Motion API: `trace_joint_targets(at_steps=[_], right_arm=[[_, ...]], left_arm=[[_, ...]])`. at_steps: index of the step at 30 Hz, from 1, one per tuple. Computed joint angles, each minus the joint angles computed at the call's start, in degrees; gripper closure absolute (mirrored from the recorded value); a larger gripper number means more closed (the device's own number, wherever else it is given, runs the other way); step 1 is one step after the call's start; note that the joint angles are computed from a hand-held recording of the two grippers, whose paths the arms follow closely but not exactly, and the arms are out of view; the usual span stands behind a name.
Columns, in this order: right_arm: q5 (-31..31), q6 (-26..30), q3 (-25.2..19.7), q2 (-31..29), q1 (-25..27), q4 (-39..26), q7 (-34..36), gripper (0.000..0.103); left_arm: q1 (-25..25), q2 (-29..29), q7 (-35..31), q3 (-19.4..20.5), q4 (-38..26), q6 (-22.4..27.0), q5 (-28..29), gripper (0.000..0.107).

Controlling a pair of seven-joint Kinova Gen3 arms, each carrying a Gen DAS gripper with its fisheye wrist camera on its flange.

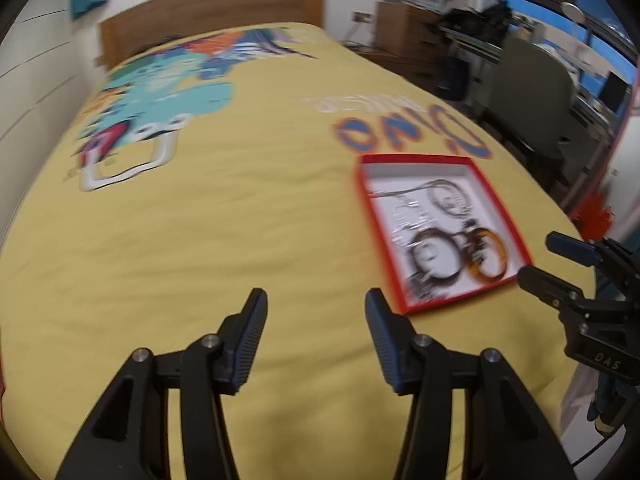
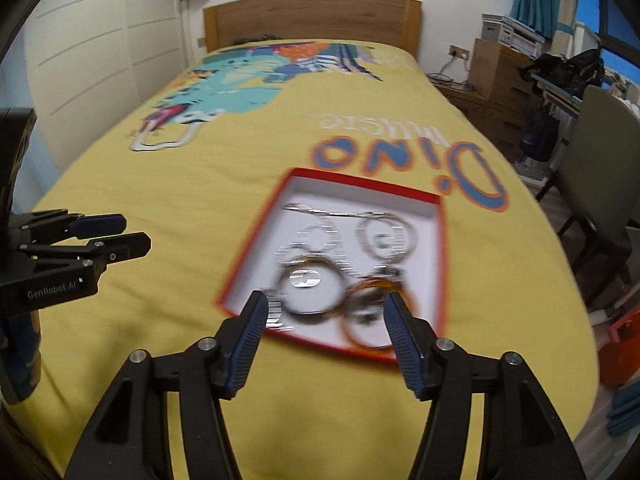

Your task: Organize jewelry

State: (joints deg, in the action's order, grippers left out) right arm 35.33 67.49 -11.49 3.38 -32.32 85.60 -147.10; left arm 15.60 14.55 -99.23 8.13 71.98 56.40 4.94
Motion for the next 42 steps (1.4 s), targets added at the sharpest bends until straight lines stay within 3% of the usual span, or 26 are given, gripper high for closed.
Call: trace_joint_targets(at_steps=[7,16,21,29,37,42], right_arm=[[3.7,2.7,-1.7,5.1,-8.2,-5.8,-6.8,0.021],[6.5,7.3,1.0,11.2,-18.1,-13.5,-11.9,0.007],[7.1,10.0,2.4,13.4,-21.6,-16.3,-13.6,0.006],[9.2,14.8,4.1,15.1,-25.8,-19.1,-15.5,0.001],[11.9,17.4,4.7,15.4,-27.5,-19.1,-18.2,0.001],[12.6,17.4,4.4,14.8,-27.5,-17.2,-20.3,0.001]], left_arm=[[-6.2,-10.1,-2.4,-3.5,10.9,-3.3,-0.7,0.054],[-14.2,-16.9,-7.4,-7.6,16.8,-4.4,4.9,0.053],[-16.8,-19.0,-10.9,-9.6,18.6,-5.0,8.5,0.053],[-18.1,-20.3,-11.8,-10.3,20.4,-6.6,8.9,0.053],[-18.9,-20.9,-11.5,-10.6,21.1,-7.3,8.3,0.053],[-18.7,-20.9,-8.1,-9.2,21.5,-7.9,4.5,0.053]])
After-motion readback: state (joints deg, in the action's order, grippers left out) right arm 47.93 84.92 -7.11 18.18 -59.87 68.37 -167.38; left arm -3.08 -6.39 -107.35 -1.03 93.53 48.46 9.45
